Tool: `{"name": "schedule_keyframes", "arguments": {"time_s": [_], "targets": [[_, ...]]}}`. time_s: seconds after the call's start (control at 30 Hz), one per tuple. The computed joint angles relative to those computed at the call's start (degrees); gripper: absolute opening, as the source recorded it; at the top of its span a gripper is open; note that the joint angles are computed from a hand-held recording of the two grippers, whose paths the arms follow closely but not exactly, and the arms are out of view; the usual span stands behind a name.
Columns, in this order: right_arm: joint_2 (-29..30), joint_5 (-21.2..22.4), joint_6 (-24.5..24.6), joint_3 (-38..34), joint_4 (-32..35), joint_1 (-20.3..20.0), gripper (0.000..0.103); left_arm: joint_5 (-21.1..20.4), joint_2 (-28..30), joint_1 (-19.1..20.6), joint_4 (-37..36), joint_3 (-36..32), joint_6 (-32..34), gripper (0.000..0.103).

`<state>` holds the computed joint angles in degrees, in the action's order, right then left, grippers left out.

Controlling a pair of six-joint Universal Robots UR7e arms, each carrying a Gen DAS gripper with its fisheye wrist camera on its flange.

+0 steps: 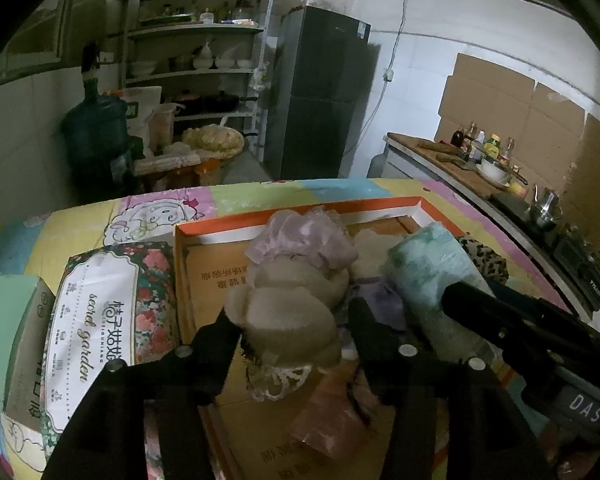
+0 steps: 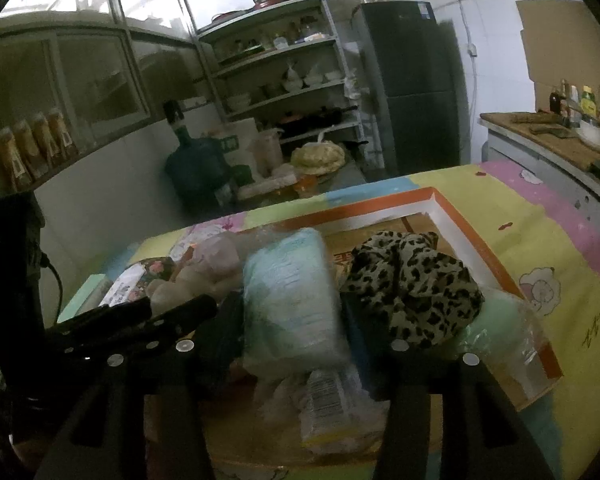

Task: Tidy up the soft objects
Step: 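Open the left tool to drop the bear while the right tool releases the tissue pack, then lift both tools away from the tray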

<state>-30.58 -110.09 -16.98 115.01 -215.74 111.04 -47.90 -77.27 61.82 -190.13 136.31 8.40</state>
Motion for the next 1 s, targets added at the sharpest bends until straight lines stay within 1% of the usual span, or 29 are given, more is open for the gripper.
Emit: {"name": "schedule_keyframes", "arguments": {"time_s": [0.13, 0.27, 0.4, 0.73, 0.8, 0.97, 1.0], "targets": [[0.0, 0.1, 0.3, 0.2, -0.6, 0.3, 0.054, 0.5, -0.4, -0.5, -0.3, 0.4, -0.2, 0.065], [-0.2, 0.4, 0.6, 0.7, -1.6, 0.4, 0.054, 1.0, -1.4, -1.3, -0.5, 1.0, -0.4, 0.068], [-0.4, 0.2, 0.9, 1.2, -2.4, 0.8, 0.055, 1.7, -2.3, -2.1, -0.8, 1.7, -0.5, 0.068], [-0.7, -0.4, 1.1, 2.5, -4.8, 2.3, 0.056, 6.1, -5.1, -4.7, -1.3, 4.3, -1.7, 0.068], [-0.6, -0.7, 1.3, 2.7, -5.3, 2.8, 0.059, 7.0, -5.8, -5.3, -1.3, 5.0, -2.0, 0.068], [-0.6, -1.5, 1.5, 3.5, -6.0, 3.8, 0.06, 9.3, -8.4, -7.0, -0.8, 7.0, -3.7, 0.068], [-0.5, -1.7, 1.6, 3.5, -6.1, 4.1, 0.063, 9.5, -8.9, -7.2, -0.6, 7.3, -4.0, 0.068]]}}
